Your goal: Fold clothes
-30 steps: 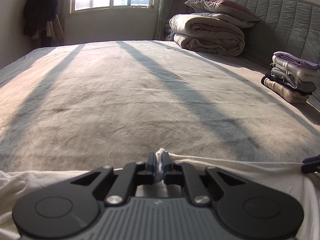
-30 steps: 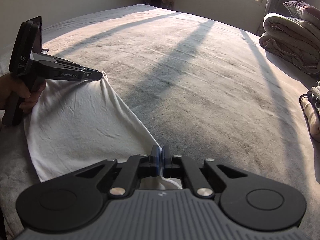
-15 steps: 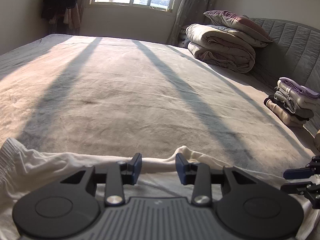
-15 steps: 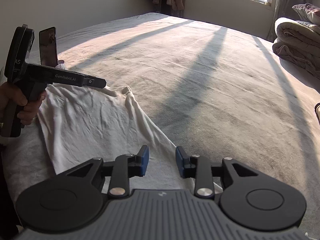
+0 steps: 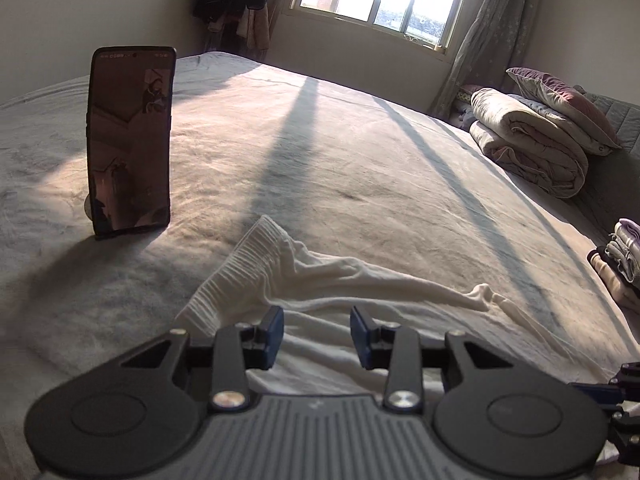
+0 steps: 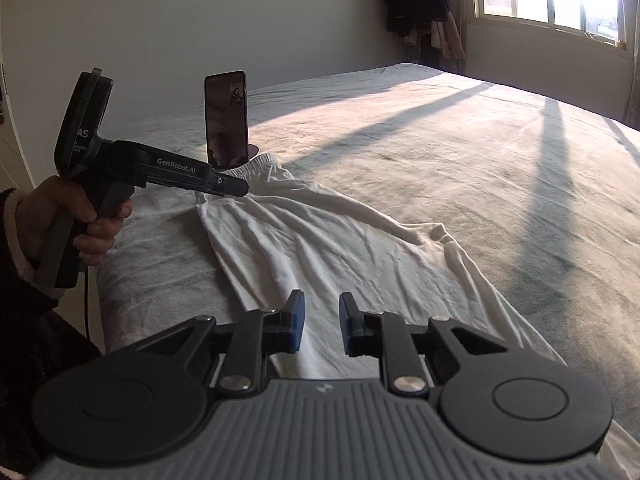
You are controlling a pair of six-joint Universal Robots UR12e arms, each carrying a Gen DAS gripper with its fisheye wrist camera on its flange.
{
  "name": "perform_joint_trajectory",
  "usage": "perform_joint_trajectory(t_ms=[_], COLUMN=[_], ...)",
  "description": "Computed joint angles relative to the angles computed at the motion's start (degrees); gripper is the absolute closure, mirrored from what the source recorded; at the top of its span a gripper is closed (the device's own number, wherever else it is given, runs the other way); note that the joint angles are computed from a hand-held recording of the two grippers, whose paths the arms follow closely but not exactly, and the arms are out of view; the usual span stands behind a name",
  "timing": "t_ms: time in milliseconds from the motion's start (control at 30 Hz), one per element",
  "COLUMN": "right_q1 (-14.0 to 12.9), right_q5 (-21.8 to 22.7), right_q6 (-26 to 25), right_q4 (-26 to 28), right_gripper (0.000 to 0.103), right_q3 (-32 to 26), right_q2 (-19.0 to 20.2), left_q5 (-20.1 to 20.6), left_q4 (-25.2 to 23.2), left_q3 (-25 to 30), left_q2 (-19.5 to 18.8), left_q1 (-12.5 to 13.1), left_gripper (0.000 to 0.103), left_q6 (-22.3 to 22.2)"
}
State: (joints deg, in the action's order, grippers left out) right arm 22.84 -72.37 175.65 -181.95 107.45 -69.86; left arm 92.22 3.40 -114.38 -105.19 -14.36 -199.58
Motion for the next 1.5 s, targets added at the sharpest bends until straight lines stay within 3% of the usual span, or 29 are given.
perform_joint_trajectory(t_ms=[200,433,567,700,833,900,967,1233,1367,1433,1500], right_q1=[1.16,1.55,1.72,2.0,2.61,3.04,2.96,0.53,0.89,1.04,1.23], right_q5=[2.54,1.81,1.26,-0.29,-2.28,-3.9,-3.71,7.37,7.01,6.63,6.02], right_q6=[-0.21,-0.57,-2.17,-3.89,-6.8,-7.77,-7.25,1.67,0.15,-0.96,-1.94], right_q4=[1.37,3.52,4.12,4.67,5.07,4.31,4.44,4.66,6.48,8.15,8.84], right_gripper=[0.083,0.086,0.086,0.086,0.089,0.101,0.102,0.103,0.103,0.103,0.103], right_q3=[-2.2,-2.56,-2.63,-2.76,-2.91,-2.99,-3.08,-3.22,-3.53,-3.6,-3.59], right_q2=[2.19,2.84,2.62,2.65,2.8,3.06,2.98,2.21,2.37,2.37,2.32], left_q5=[-0.7,0.48,2.74,5.62,7.46,8.18,8.57,10.5,7.35,5.9,3.47], left_q4=[-0.17,0.15,-0.7,-0.76,-0.72,-0.79,-0.75,0.68,-1.1,-0.61,0.47], left_q3=[-3.11,-2.69,-1.69,-1.14,-0.78,-0.59,-0.47,-0.58,-0.93,-1.52,-2.02], left_q2=[2.19,1.63,0.88,0.37,0.2,0.1,0.02,-0.04,0.67,1.1,1.36], left_q1=[1.97,2.58,1.79,1.13,0.84,0.66,0.57,0.71,1.75,2.1,2.6], left_gripper=[0.069,0.077,0.094,0.103,0.103,0.103,0.103,0.103,0.103,0.1,0.081], left_q6=[-2.58,-6.65,-7.23,-8.06,-8.28,-8.22,-8.33,-9.54,-10.8,-12.56,-13.39])
